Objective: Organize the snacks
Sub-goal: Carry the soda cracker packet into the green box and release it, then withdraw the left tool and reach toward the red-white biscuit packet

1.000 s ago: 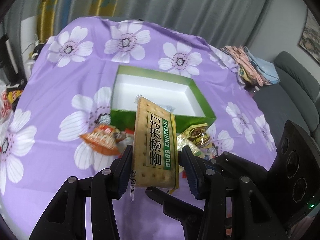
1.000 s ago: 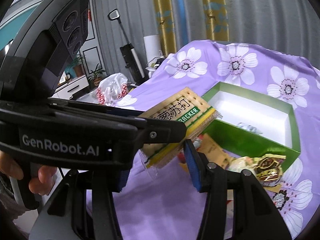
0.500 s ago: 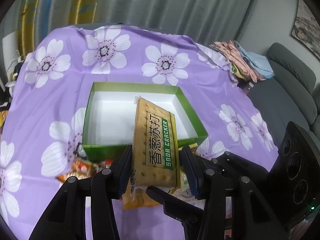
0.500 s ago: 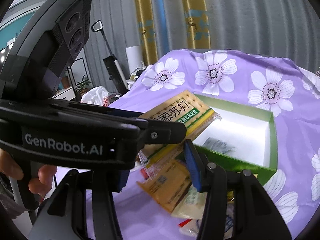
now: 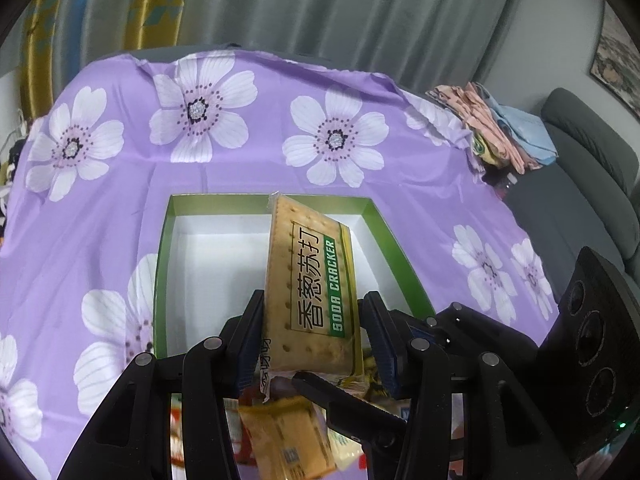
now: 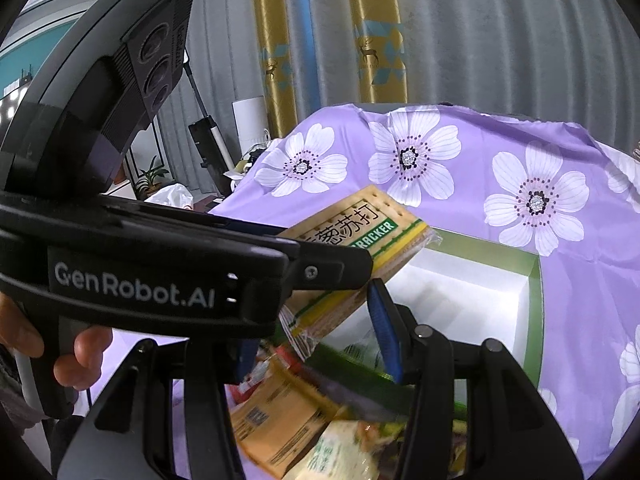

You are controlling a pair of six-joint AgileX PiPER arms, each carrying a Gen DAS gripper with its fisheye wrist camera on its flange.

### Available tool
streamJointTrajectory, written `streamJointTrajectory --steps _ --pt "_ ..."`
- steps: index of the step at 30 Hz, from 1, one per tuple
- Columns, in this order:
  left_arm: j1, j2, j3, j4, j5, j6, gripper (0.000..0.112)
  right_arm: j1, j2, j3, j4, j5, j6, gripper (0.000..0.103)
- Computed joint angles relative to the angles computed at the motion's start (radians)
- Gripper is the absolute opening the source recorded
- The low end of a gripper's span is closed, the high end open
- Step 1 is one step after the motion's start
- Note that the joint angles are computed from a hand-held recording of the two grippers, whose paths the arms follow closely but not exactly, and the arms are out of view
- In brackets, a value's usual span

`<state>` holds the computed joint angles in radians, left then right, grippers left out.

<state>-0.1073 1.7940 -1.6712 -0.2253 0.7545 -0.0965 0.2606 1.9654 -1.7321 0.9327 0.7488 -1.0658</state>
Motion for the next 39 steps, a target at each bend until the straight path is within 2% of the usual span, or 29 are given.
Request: streamJointTrajectory --steps 5,11,22,24,26,27,30,32,39 --pt "0.045 0.079 -0.051 -0.070 0.017 0.038 0.049 0.019 0.084 -0.118 -0.094 0.027 0.096 0.051" --pt "0.096 0.153 -0.063 -0.182 0.031 0.087 0.049 0.030 0.189 -0.262 -0.191 0.103 0.224 0.051" --pt "0.137 0.210 -0.082 -0.279 0.048 0.115 0.049 0.058 0.252 -0.366 -0.312 0.133 0.328 0.053" --pt "0.140 0.213 -0.091 -0.256 0.058 0.084 0.050 0.049 0.234 -0.339 -0.297 0.125 0.312 0.056" --pt "0.147 0.201 -0.080 -0.249 0.058 0.070 0.069 0.033 0.207 -0.298 -0.276 0.108 0.294 0.059" --pt "0.151 0.184 -0.060 -0.247 0.047 0.073 0.072 0.018 0.190 -0.274 -0.259 0.101 0.285 0.060" --pt "0.158 0.134 -0.011 -0.237 0.025 0.081 0.074 -0.029 0.143 -0.203 -0.203 0.096 0.264 0.064" --pt "0.160 0.097 0.022 -0.221 0.015 0.071 0.079 -0.061 0.107 -0.149 -0.169 0.097 0.246 0.066" --pt "0.151 -0.028 0.146 -0.194 -0.007 0.054 0.080 -0.136 -0.035 0.085 -0.100 0.045 0.171 0.071"
